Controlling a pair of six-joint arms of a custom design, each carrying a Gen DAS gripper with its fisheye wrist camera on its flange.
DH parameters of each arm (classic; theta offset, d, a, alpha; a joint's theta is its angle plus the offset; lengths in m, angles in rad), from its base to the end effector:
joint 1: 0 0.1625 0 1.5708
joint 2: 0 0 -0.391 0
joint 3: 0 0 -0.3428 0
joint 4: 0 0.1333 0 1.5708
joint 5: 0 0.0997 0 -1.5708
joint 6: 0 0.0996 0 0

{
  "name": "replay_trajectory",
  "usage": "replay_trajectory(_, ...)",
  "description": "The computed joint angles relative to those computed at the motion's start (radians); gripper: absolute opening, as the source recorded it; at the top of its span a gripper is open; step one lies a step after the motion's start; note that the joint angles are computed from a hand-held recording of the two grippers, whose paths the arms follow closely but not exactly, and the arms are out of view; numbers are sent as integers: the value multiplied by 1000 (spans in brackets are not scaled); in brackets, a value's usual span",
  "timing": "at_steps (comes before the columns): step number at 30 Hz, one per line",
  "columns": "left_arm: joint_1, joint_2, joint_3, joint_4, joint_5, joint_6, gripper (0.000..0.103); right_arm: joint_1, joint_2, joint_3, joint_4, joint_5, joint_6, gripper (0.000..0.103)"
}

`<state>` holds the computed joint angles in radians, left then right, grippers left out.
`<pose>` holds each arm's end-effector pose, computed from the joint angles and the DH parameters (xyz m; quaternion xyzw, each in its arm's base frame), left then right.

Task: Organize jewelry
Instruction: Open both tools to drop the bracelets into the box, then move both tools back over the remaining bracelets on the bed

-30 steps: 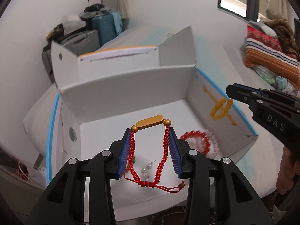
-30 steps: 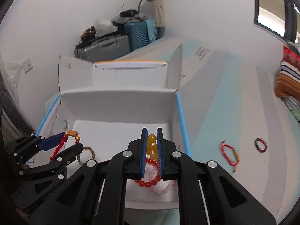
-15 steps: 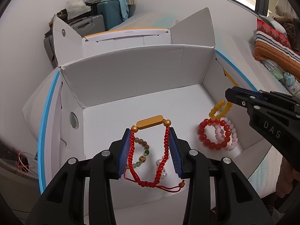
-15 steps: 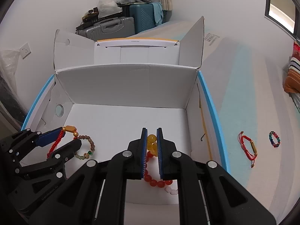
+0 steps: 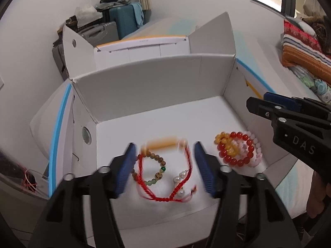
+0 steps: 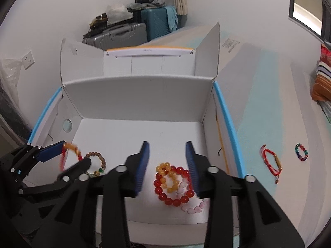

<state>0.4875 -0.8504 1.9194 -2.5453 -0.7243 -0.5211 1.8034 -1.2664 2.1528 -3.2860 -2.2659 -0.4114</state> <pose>-0.3584 -0.4253 0.0807 0.2713 0.8696 -0.2650 0.3161 0.1731 -0.4293 0.2917 0.1423 -0.8598 0.3492 0.3443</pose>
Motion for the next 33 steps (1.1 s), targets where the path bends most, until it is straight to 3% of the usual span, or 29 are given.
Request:
replay_trajectory(2, -9, -1, -1, -6, 2, 3, 64, 5, -18, 6, -8, 5, -2, 53)
replay_trajectory(5, -27, 2, -1, -28, 7, 10, 75, 13, -45, 14, -38, -3, -15, 67)
replay_trajectory(10, -60, 28, -18, -71, 2, 27, 85, 10, -113, 26, -58, -17, -46, 75)
replay_trajectory(17, -102, 126, -96, -128, -49, 79, 90, -45, -236, 45, -64, -14, -87, 82)
replay_trajectory(26, -150, 344, -307, -168, -126, 166, 97, -230, -426, 63, -32, 58, -142, 91)
replay_trajectory(33, -164, 540, -541, -121, -209, 221, 97, -458, -549, 12, 94, 188, -158, 95)
